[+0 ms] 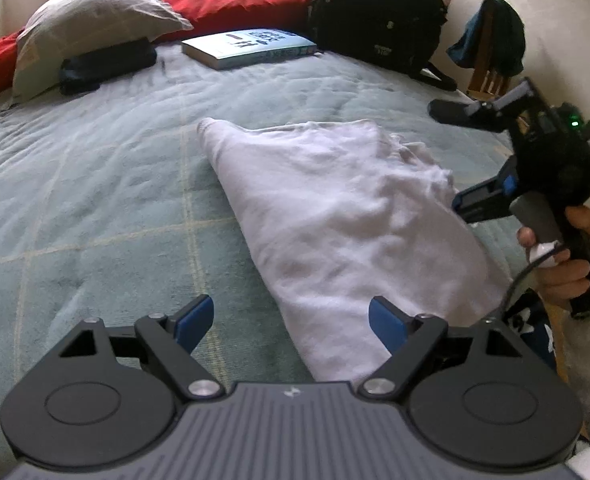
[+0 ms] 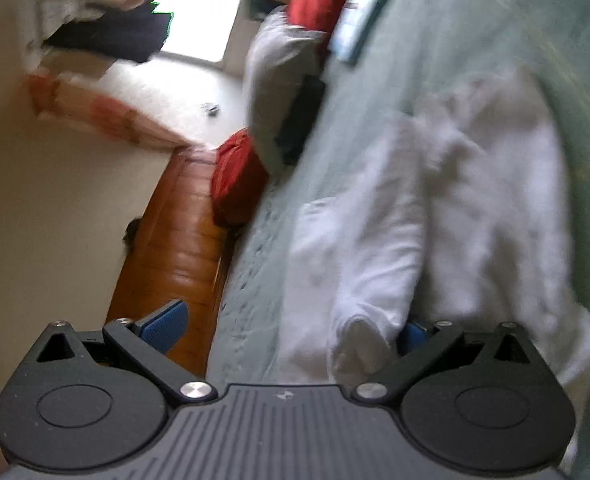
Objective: Fold clothes
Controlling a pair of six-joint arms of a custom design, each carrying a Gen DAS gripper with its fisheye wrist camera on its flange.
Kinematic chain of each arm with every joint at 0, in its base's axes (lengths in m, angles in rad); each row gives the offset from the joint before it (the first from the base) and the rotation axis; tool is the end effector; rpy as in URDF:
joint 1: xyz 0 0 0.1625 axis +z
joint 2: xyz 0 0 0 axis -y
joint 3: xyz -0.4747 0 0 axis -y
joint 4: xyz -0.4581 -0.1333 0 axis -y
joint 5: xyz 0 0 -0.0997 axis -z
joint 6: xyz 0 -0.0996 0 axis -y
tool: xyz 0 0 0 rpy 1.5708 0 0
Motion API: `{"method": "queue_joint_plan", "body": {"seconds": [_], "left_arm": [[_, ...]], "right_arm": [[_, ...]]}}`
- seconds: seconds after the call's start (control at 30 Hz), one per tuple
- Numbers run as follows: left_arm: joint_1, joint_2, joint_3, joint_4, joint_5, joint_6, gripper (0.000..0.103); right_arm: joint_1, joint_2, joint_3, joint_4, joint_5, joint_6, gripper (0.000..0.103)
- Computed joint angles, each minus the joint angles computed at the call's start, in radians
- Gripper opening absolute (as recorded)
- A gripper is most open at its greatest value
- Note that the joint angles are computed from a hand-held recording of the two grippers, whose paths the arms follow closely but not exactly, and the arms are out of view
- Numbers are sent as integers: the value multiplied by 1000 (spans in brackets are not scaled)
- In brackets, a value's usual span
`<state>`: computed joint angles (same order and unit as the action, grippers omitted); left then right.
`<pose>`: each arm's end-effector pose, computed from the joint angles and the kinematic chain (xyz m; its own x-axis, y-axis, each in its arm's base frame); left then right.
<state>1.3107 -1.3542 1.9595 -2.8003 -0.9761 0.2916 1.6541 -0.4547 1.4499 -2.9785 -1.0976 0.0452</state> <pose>0.0264 -0.6360 0.3568 -0.7873 0.1264 -0.6034 0.4542 0.7808 -0.4291 0.2449 -0.7851 -0.0545 -0.8744 -0.2146 -0.4352 -0.0368 0.9236 -0.3816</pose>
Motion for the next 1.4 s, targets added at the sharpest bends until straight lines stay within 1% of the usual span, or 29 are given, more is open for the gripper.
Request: {"method": "queue_joint_plan", "body": {"seconds": [0.07, 0.13, 0.17, 0.2, 0.23, 0.27, 0.3, 0.33, 0.37, 0.4, 0.43, 0.47, 0.5, 0.53, 0.6, 0.73, 0.87, 1.0, 1.17, 1.27, 1.4], "left_arm": [[0, 2, 0, -5, 15, -4, 85], [3, -1, 2, -8, 11, -6, 85], [5, -5, 4, -9, 4, -8, 85], [9, -8, 5, -9, -4, -10, 85], [11, -8, 5, -9, -8, -13, 85], [12, -8, 5, -10, -6, -16, 85], [12, -7, 6, -11, -2, -18, 85], [12, -6, 6, -12, 0, -18, 85], [12, -6, 6, -9, -3, -17, 85], [12, -6, 6, -8, -6, -16, 85], [12, -7, 7, -9, -9, -13, 85], [12, -8, 8, -11, -12, -11, 85], [12, -9, 9, -12, -15, -8, 85], [12, -10, 10, -13, -17, -7, 85], [12, -12, 13, -15, -19, -5, 85], [9, -16, 18, -21, -17, 1, 85], [9, -20, 20, -25, -16, 4, 85], [9, -20, 20, -25, -15, 5, 85], [7, -19, 20, -20, -21, 8, 85], [4, -17, 20, -16, -21, 8, 85], [-1, -18, 20, -15, -19, 15, 85]], "right_arm": [[2, 15, -19, 4, -23, -2, 103], [-6, 29, -21, -21, -26, -5, 98], [-7, 25, -16, -27, -32, -11, 91], [-6, 19, -6, -37, -57, -14, 77], [-4, 16, 4, -54, -92, -15, 68], [-5, 17, 12, -74, -117, -7, 47], [-9, 19, 20, -95, -130, 10, 30], [-15, 21, 24, -110, -133, 24, 27], [-18, 22, 25, -115, -123, 37, 27], [-13, 22, 22, -114, -130, 44, 30], [-1, 24, 16, -109, -153, 44, 32], [9, 26, 12, -107, -174, 36, 39], [17, 27, 10, -109, -194, 16, 40], [24, 28, 9, -114, -216, -2, 39], [40, 32, 15, -137, -273, -38, 24], [61, 28, 27, -173, -324, -67, 23], [97, 17, 26, -197, -375, -123, 21], [105, -18, 44, -206, -417, -168, 21], [101, -48, 56, -188, -478, -158, 21], [86, -64, 76, -171, -484, -143, 21], [78, -77, 106, -194, -486, -144, 21]]}}
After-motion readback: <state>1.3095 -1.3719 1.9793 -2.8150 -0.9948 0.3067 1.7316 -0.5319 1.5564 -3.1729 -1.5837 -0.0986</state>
